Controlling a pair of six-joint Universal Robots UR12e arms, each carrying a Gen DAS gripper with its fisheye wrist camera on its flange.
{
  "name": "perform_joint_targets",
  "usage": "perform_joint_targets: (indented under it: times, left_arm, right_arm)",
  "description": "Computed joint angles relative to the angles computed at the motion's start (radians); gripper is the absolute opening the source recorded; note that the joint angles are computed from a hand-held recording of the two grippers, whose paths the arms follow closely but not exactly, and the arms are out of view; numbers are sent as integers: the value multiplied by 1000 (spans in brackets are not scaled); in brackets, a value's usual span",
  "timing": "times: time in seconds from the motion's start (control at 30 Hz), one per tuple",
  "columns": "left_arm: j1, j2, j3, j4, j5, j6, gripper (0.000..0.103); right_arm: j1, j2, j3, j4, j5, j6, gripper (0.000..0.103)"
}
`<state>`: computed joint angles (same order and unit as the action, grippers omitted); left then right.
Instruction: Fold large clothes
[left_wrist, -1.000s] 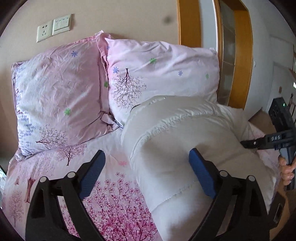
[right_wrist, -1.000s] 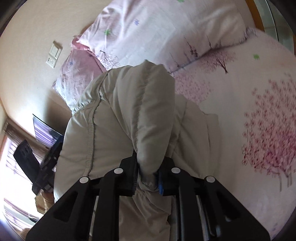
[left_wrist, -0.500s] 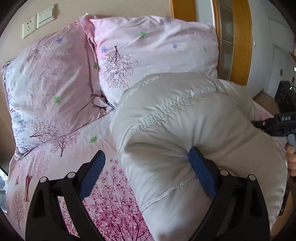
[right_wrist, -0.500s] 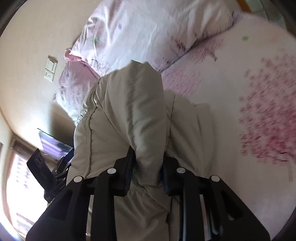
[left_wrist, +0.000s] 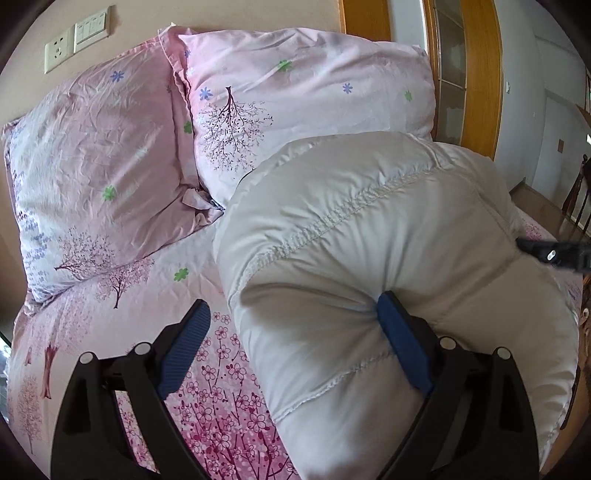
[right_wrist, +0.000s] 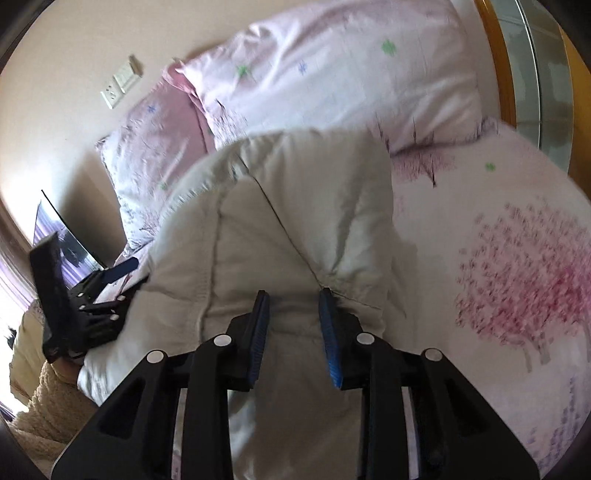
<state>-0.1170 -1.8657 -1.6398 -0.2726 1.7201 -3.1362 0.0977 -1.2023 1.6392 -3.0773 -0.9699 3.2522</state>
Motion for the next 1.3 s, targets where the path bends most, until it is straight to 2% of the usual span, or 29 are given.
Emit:
perform_joint_targets:
  times: [0.13,0.37,0.53,0.63,0.7,0.77,0.9,1.03,1.13,1.3]
  left_arm:
    - [6,-1,-7,19,-27,-13,93]
    - [20,-4,-15,41,-84,-45,93]
    - [21,1,-26,84,-89,-61,92]
    - [34,21,-29,75,-139,-85,91]
    - [28,27,-31,71,-120,-50,91]
    - [10,20,-26,54,-66,5,91]
    - [4,13,-4,-23,-47,10,91]
    - [-15,13,-17,17,27,41,91]
    - [-18,34,-41,59,37,45,91]
    - [-26,61,-69,75,45,35,92]
  right_arm:
    - [5,12,-3,22,-9,-25,27]
    - [-3,32,-20,48,36,-10,27]
    - [-2,32,-28,81,38,-19,27]
    - [2,29,-32,107,22,-44,27]
    - [2,32,-40,121,28,-50,27]
    - [0,37,-45,122,40,-46,27]
    - [6,36,-43,108,18,-43,27]
    - [12,20,-31,99,-16,-29,28]
    - [10,-5,0,61,-28,-13,29]
    - [-7,-27,45,-9,14,21,30]
